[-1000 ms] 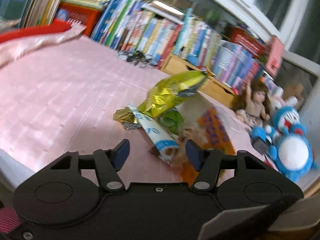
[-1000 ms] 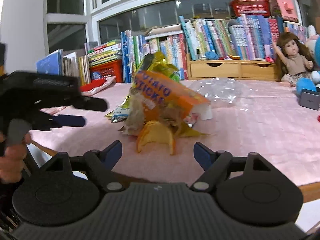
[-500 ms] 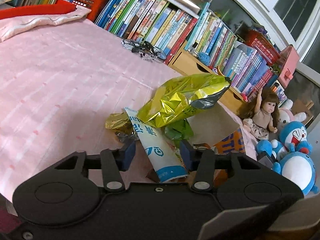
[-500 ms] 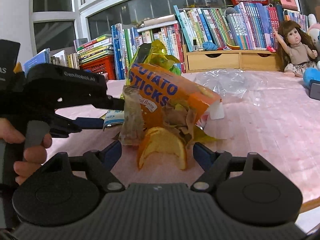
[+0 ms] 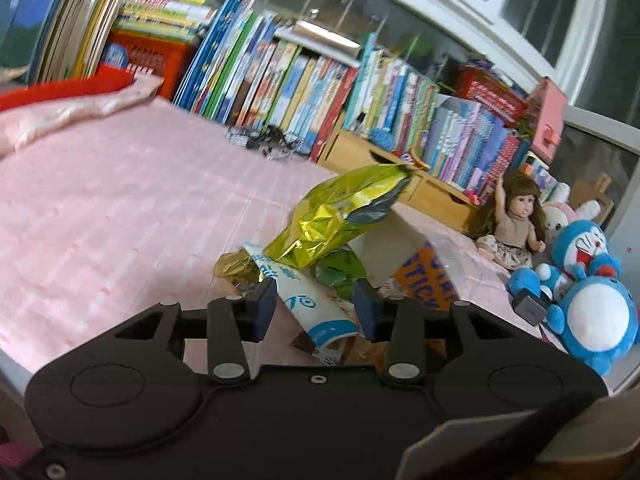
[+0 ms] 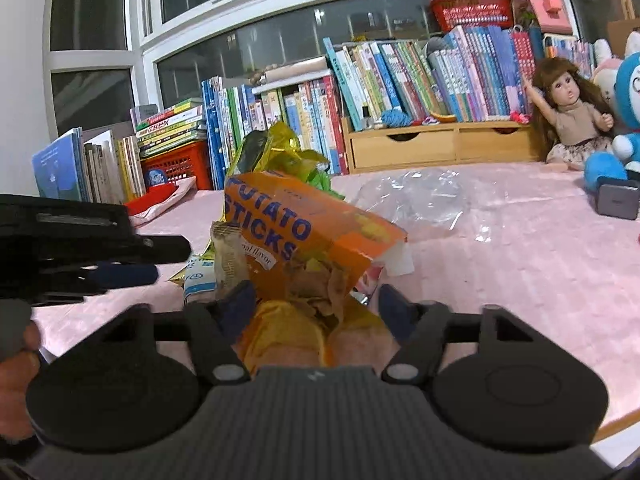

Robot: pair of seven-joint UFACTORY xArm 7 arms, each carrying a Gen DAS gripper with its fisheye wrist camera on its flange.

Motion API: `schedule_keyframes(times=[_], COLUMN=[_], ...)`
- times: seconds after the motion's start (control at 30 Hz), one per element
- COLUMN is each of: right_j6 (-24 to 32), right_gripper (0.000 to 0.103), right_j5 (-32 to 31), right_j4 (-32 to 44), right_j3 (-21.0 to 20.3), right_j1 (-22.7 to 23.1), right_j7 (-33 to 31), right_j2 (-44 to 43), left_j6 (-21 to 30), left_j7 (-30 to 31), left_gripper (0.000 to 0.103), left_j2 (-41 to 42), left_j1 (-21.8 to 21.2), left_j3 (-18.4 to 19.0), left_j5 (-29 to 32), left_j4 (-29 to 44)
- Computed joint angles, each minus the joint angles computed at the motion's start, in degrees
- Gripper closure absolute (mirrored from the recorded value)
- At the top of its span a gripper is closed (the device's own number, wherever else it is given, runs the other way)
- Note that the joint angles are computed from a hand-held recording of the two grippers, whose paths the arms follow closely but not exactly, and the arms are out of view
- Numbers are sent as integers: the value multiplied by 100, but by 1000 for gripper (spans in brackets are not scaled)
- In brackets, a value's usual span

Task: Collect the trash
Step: 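Grasp the white-blue wrapper strip with the left gripper while the right grasps a brown crumpled wrapper, then lower both held wrappers past the table edge into the black bin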

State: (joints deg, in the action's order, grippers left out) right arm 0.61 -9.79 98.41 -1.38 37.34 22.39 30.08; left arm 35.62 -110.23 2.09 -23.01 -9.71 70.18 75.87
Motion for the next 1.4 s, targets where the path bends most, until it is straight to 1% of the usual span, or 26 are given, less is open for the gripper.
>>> schedule_keyframes(times=[0.07,0.13,0.23,0.3,0.37,0.5,0.6,0.63,0.7,0.73,0.83,0.97,1.2,1.3,1.4], right_j6=[2,-68,-203,-259,-313,-400,-464,-484,-528,-556,-675,-772,-803,-790,-837], right_gripper=[61,68,69,70,70,70,70,70,70,70,70,70,70,70,70], right_j5=[12,-10,6,14,19,14,49,65,99,116,180,347,582,633,656], right_j4=[56,33,-103,-202,-293,-542,-698,-738,-808,-848,-964,-989,-1098,-1174,-1327], right_j3=[-81,-317,-396,-540,-652,-797,-773,-768,-781,-802,-987,-1130,-1320,-1153,-1125], right_j1=[55,208,220,299,356,424,378,369,373,390,550,681,848,710,713], right_j7=[69,244,352,441,509,542,526,519,504,496,483,392,205,133,74], right_j2=[44,43,-11,-58,-107,-254,-348,-369,-403,-421,-461,-463,-548,-627,-746], left_j6=[26,-120,-404,-438,-422,-249,-92,-79,-34,-79,-89,-1,100,75,94], left_j7=[79,300,762,1077,1202,1206,1404,1462,1513,1547,1377,1290,841,698,558], left_gripper=[62,62,62,64,64,64,65,67,86,86,87,88,88,88,88], left_j2=[-98,-156,-85,53,203,524,752,839,941,947,881,742,341,119,-107], left_j1=[-51,-68,-78,-129,-204,-389,-507,-529,-590,-595,-663,-686,-531,-412,-310], left_j3=[-57,-109,-156,-165,-129,31,166,216,318,363,450,449,284,170,27], left_j5=[70,19,-158,-314,-331,-146,-183,-231,-267,-312,-220,-22,294,279,289], left_j4=[-72,-139,-120,-12,128,493,783,884,1016,1024,978,923,654,438,181])
